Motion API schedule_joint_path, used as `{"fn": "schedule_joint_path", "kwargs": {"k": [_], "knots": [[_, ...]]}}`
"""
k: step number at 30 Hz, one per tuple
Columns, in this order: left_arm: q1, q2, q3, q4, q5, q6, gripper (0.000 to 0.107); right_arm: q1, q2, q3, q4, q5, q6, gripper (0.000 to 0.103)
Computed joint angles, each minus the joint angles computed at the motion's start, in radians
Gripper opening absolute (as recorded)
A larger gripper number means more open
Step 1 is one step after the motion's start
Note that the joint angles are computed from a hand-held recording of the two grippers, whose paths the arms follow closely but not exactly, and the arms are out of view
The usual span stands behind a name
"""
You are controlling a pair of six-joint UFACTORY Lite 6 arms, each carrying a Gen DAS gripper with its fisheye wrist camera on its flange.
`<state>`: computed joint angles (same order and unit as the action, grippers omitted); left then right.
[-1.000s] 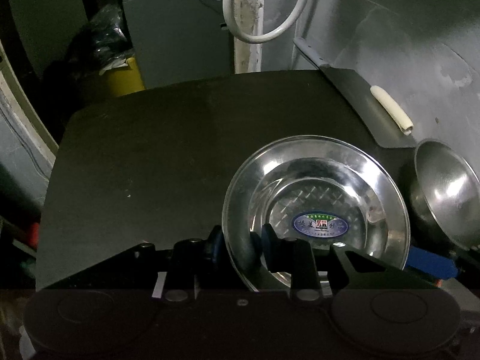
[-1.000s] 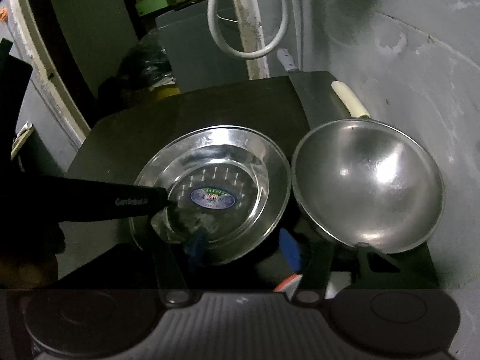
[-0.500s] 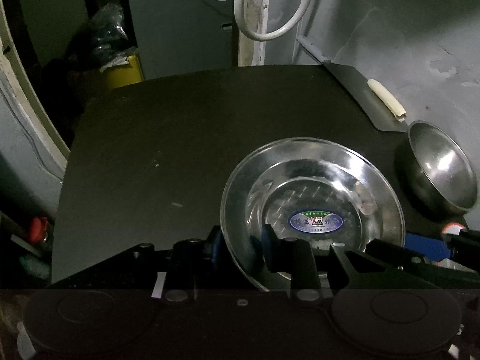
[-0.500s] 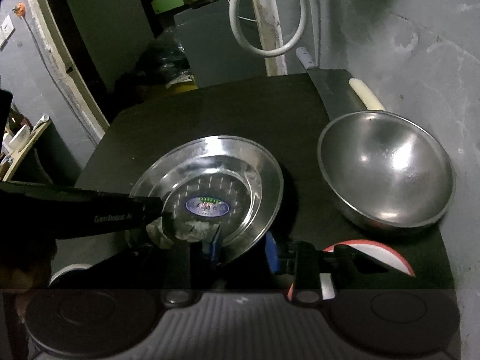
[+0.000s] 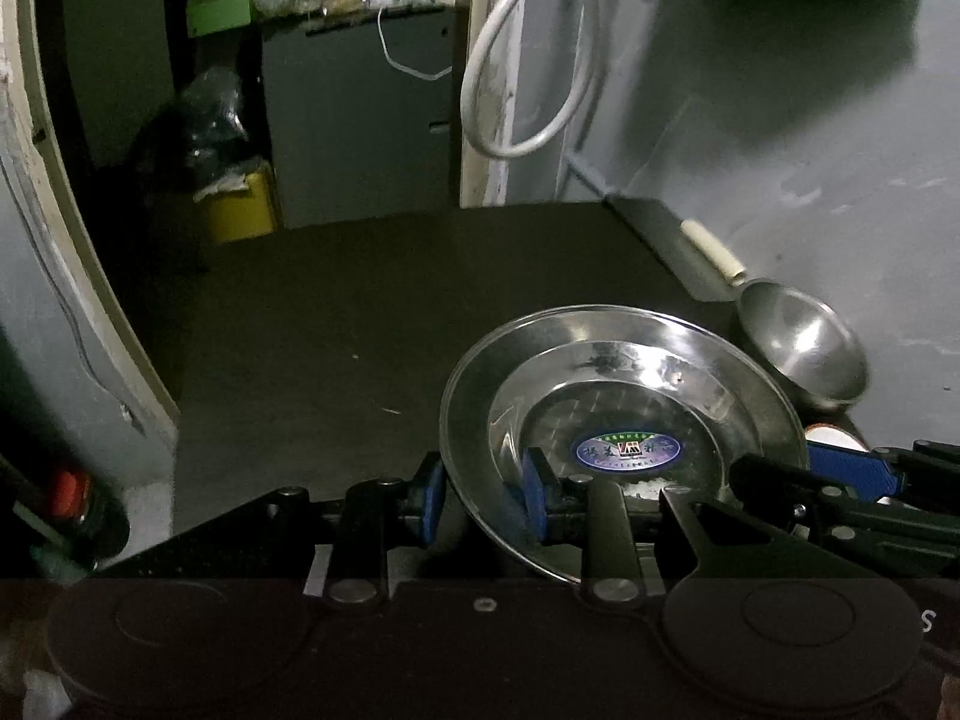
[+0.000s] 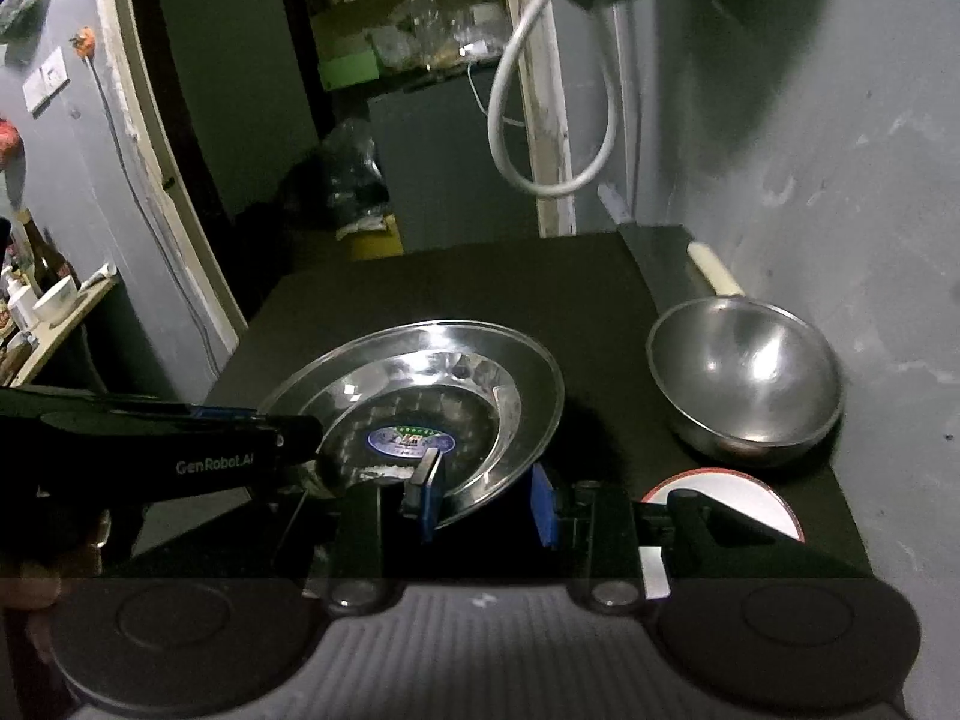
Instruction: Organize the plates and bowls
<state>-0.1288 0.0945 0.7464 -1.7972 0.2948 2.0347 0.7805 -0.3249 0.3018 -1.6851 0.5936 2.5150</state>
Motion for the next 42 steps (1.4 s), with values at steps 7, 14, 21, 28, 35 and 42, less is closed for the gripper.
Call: {"fn": "schedule_joint_path", "kwargs": {"k": [7, 14, 21, 28, 35, 42], "knots": [[0.195, -0.213, -0.149, 0.252, 0.124, -0.113, 0.03, 0.342, 0.064, 0.116, 0.286, 0.238, -0.048, 0.034], [0.428, -0.31, -0.259, 0.411, 0.26, -0.074, 0.03, 0.558, 0.232, 0.236, 0.405, 0.339, 0.046, 0.035], [0.581, -0.323, -0.329, 0.461, 0.322, 0.049, 0.03, 0.665, 0.354, 0.315, 0.485, 0.349, 0.116, 0.035], [0.608, -0.302, -0.345, 0.488, 0.324, 0.103, 0.031, 0.708, 0.42, 0.35, 0.531, 0.339, 0.179, 0.035], [0.598, -0.299, -0.36, 0.49, 0.316, 0.141, 0.031, 0.716, 0.423, 0.349, 0.56, 0.33, 0.202, 0.035], [0.581, -0.279, -0.362, 0.477, 0.298, 0.154, 0.031, 0.715, 0.431, 0.345, 0.569, 0.316, 0.219, 0.035]]}}
